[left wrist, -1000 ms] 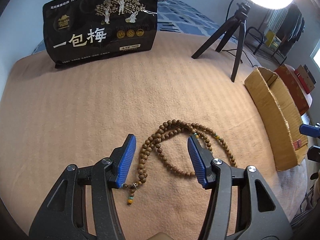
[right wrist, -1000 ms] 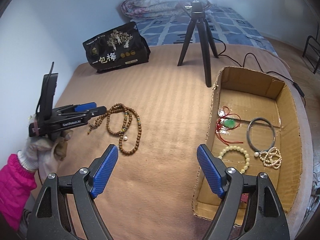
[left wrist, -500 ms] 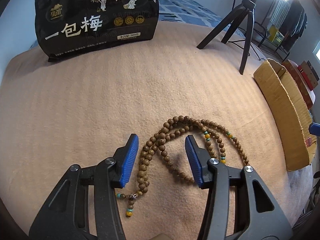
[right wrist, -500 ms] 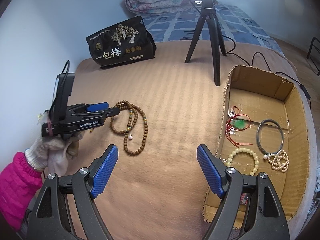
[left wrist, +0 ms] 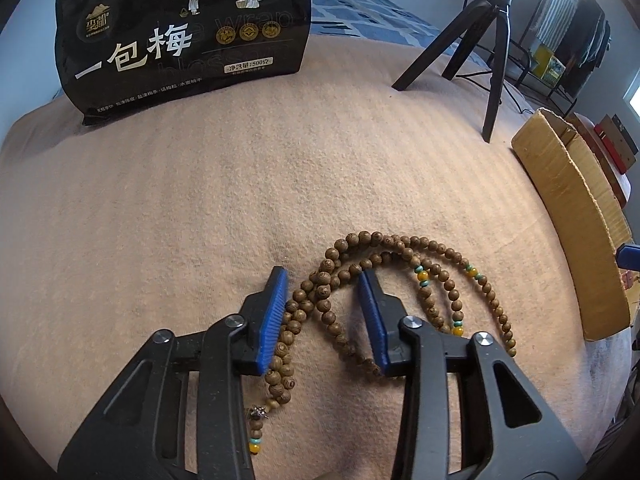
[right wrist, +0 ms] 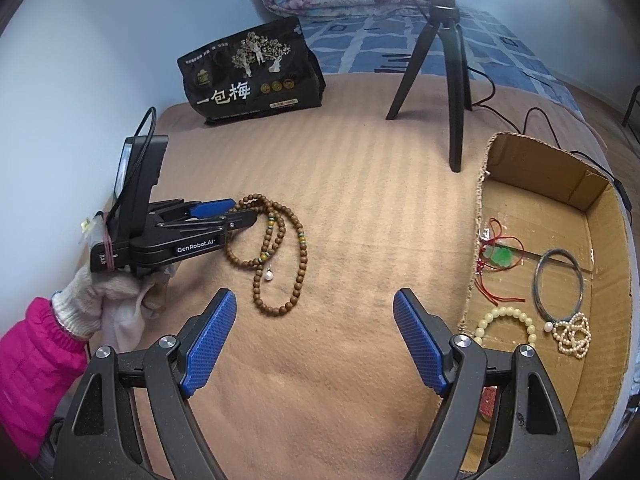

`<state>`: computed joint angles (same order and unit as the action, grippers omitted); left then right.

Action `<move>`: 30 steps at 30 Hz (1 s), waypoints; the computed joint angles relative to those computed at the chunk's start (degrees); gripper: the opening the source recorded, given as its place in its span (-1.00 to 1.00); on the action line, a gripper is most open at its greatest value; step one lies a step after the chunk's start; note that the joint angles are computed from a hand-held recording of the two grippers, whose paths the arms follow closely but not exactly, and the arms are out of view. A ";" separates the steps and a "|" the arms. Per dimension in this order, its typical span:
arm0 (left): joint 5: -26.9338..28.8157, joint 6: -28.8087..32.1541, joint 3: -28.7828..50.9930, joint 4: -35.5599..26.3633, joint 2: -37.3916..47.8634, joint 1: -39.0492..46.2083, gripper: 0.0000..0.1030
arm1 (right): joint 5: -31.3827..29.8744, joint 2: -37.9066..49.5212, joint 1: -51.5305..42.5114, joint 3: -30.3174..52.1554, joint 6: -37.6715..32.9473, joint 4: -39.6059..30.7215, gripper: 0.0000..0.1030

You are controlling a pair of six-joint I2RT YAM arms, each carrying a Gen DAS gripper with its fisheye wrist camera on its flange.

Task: Organize jewelry
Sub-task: 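Grasp the brown bead mala with the left gripper and lift it, then raise the mala in the left gripper while the right gripper grasps the loose white pearl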

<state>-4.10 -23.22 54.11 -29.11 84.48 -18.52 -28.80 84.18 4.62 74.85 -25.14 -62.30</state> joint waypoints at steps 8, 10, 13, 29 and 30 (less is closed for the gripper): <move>-0.50 1.23 -2.10 0.87 -2.00 -0.74 -0.78 | 1.28 1.13 2.56 -0.60 1.72 1.44 0.45; -0.36 1.20 -2.76 0.89 -2.84 -0.74 -0.80 | 1.25 1.42 2.90 -0.57 1.98 1.43 0.42; 0.57 0.84 -4.50 0.47 -5.53 -0.51 -0.82 | 1.33 1.67 3.27 -0.77 1.91 1.42 0.37; 1.65 -0.47 -10.12 -9.37 -24.13 -1.62 -0.92 | 1.29 4.75 5.97 0.26 3.91 0.79 -0.10; 1.78 -0.44 -10.45 -9.95 -25.06 -1.36 -0.92 | 1.35 4.94 6.17 0.35 4.11 0.87 -0.10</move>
